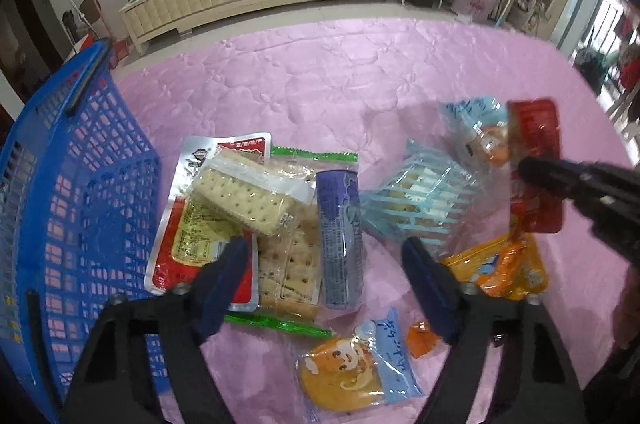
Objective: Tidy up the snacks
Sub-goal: 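Grasp the blue cracker tube with the left tool while the right tool grasps the red packet, then carry the cracker tube and red packet into the blue basket and release both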
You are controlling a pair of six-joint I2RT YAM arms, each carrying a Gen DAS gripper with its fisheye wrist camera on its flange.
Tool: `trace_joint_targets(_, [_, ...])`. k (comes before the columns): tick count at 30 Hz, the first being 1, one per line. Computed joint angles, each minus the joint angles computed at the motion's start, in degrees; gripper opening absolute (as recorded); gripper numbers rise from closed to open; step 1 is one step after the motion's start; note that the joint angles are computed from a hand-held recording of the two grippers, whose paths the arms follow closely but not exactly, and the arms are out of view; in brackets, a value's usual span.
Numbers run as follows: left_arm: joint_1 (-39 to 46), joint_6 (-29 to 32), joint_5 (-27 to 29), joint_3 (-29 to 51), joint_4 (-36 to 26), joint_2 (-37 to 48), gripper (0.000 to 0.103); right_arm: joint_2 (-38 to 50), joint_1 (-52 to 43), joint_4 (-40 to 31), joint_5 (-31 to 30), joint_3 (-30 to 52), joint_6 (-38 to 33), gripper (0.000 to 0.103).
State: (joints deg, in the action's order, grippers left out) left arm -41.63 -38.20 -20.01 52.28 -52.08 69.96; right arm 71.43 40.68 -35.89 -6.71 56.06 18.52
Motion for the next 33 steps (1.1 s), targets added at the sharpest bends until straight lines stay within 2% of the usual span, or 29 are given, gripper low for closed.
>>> trace_joint_targets(2, [-0.56, 0.26, -0.08, 0.57, -0.03, 1.83, 0.058, -0.11, -0.23, -0.22, -0.12, 0.03, -0.05, 0.013])
trace_joint_targets(4, [-0.77, 0.3, 0.28, 1.01, -0.14, 3.37, 0.052, -0.18, -0.71, -0.42, -0.47, 0.12, 0.04, 0.013])
trace_joint_targets(6, [-0.56, 0.84, 1.09, 0.6, 0.78, 3.83, 0.042, -0.47, -1.16, -0.36, -0.89, 0.04, 0.02, 0.013])
trace_joint_targets(7, [-0.51, 0.97, 0.99, 0.58, 0.96, 4.1, 0.028, -0.64, -1.15, -0.31, -0.85, -0.07, 0.09, 0.013])
trace_joint_targets(8, [-0.44, 1.12, 0.81, 0.7, 0.86, 4.62, 0.023, -0.75, -1.3, -0.38, -1.01, -0.04, -0.05, 0.013])
trace_joint_targets(13, [-0.26, 1.5, 0.99, 1.42, 1.36, 5.46, 0.023, -0.67, -0.94, -0.29, -1.17, -0.23, 0.04, 0.013])
trace_joint_targets(18, [-0.6, 0.14, 2.84, 0.07, 1.21, 1.39, 0.022, -1.2, 0.03, -1.13, -0.89, 0.8, 0.21, 0.013])
trace_joint_targets(21, [-2.13, -1.09, 1.96, 0.57, -0.39, -0.36, 0.019, -1.98, 1.44, -1.54, -0.28, 1.47, 0.26, 0.013])
trace_joint_targets(33, [-9.61, -8.18, -2.27, 2.91, -8.96, -9.92, 0.019, -3.38, 8.23, -2.48, 2.57, 3.95, 2.78, 0.013])
